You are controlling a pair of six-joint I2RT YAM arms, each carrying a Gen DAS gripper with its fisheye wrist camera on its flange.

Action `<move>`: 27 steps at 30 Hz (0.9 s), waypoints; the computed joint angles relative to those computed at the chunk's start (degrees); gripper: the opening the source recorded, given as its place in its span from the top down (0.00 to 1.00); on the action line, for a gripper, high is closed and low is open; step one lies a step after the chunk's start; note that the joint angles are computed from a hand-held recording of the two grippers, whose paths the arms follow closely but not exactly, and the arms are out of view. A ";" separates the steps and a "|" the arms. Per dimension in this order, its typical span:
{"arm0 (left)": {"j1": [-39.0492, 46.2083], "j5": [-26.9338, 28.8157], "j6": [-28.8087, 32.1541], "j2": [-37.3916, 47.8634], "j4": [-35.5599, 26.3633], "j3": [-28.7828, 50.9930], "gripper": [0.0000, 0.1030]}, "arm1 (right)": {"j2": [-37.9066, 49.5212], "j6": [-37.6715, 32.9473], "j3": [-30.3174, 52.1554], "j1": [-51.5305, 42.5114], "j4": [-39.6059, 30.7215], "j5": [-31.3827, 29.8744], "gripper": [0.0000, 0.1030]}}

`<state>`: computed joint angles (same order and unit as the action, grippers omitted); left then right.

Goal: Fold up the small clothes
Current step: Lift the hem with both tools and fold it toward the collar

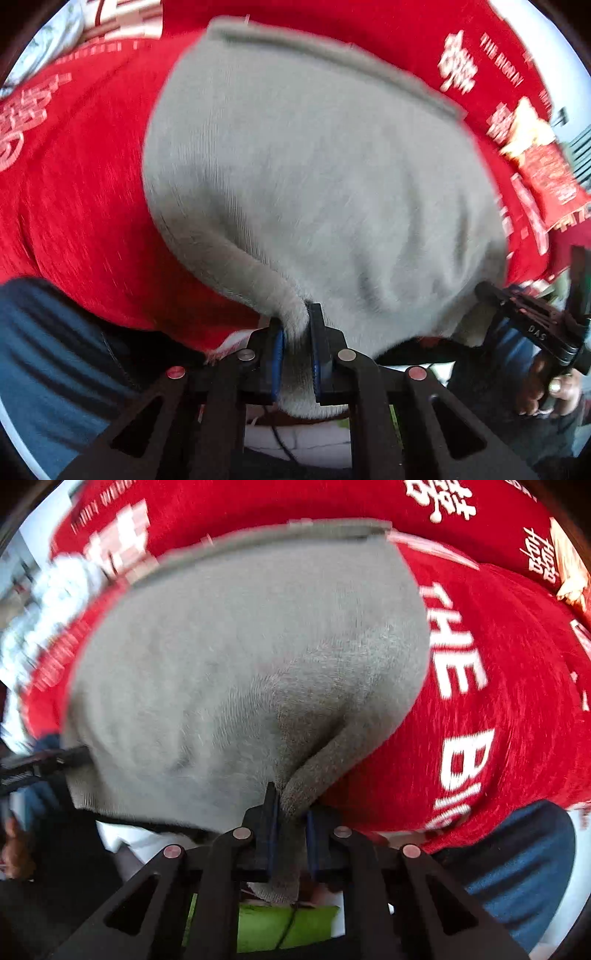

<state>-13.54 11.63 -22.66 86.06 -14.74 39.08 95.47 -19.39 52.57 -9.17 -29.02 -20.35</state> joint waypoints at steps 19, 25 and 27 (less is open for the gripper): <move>12.19 9.21 -4.11 19.99 0.70 24.86 0.72 | 17.16 15.54 22.43 3.24 6.75 -5.58 0.74; 14.23 14.52 -10.58 11.10 9.71 13.19 0.09 | 11.00 14.81 15.35 -2.69 10.45 -12.24 0.22; 13.59 15.71 -10.54 9.66 10.29 11.43 0.09 | 10.39 14.47 14.80 -4.28 8.80 -14.88 0.22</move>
<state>0.04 27.34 -33.19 95.72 -4.45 50.51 105.85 -4.92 67.37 -13.45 -20.21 -35.23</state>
